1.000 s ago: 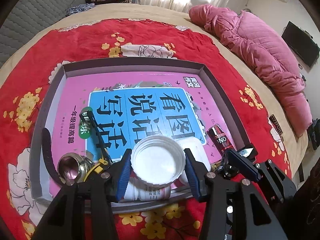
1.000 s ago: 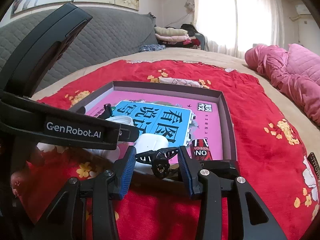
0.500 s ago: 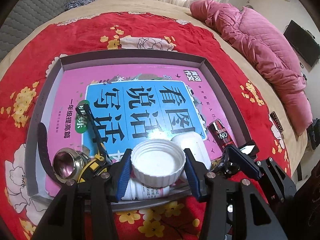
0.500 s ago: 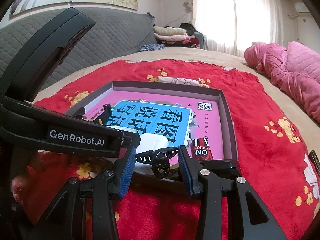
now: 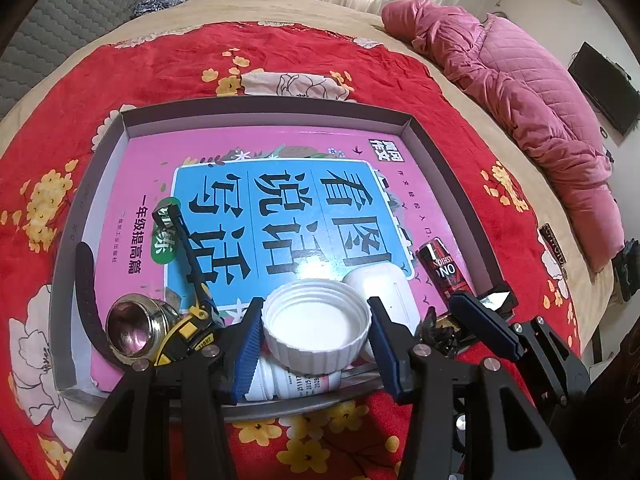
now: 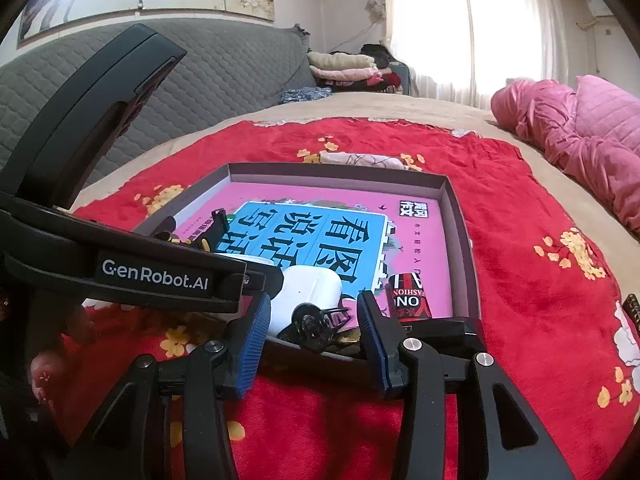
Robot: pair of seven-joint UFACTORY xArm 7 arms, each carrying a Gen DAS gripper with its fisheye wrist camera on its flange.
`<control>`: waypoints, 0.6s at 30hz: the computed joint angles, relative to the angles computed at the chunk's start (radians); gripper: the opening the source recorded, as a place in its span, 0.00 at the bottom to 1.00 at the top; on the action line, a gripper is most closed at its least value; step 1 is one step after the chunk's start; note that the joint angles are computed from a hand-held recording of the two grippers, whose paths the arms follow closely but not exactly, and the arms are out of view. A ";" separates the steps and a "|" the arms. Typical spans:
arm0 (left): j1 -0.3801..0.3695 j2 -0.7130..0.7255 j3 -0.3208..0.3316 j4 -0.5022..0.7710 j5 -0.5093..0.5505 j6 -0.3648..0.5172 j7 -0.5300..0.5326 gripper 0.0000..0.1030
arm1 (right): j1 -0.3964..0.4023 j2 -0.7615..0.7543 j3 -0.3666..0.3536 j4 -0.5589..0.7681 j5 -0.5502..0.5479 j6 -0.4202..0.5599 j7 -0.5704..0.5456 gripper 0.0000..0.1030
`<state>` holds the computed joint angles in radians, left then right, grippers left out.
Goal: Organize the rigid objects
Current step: 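Carry the cap into the box with the left tool while the right tool carries the clip there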
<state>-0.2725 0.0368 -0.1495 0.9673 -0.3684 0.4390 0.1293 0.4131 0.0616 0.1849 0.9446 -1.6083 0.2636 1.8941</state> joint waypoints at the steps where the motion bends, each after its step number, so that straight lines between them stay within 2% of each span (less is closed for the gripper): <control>1: 0.000 0.000 0.000 0.000 0.000 -0.001 0.001 0.49 | 0.001 -0.001 0.000 -0.001 0.001 0.002 -0.002 0.49; 9: 0.000 0.001 0.001 0.002 -0.001 0.001 0.002 0.49 | 0.005 -0.022 0.004 -0.016 0.004 0.026 0.005 0.52; 12: 0.000 -0.001 0.000 -0.001 -0.004 0.001 0.006 0.49 | 0.000 -0.041 0.006 -0.030 -0.008 0.031 0.028 0.56; 18: 0.001 0.000 0.001 0.001 -0.005 0.003 0.006 0.49 | -0.009 -0.059 0.010 -0.044 -0.011 0.034 0.049 0.56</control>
<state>-0.2717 0.0367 -0.1484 0.9681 -0.3731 0.4424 0.1352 0.4038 0.0023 0.1953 0.9006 -1.6198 0.2972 1.9431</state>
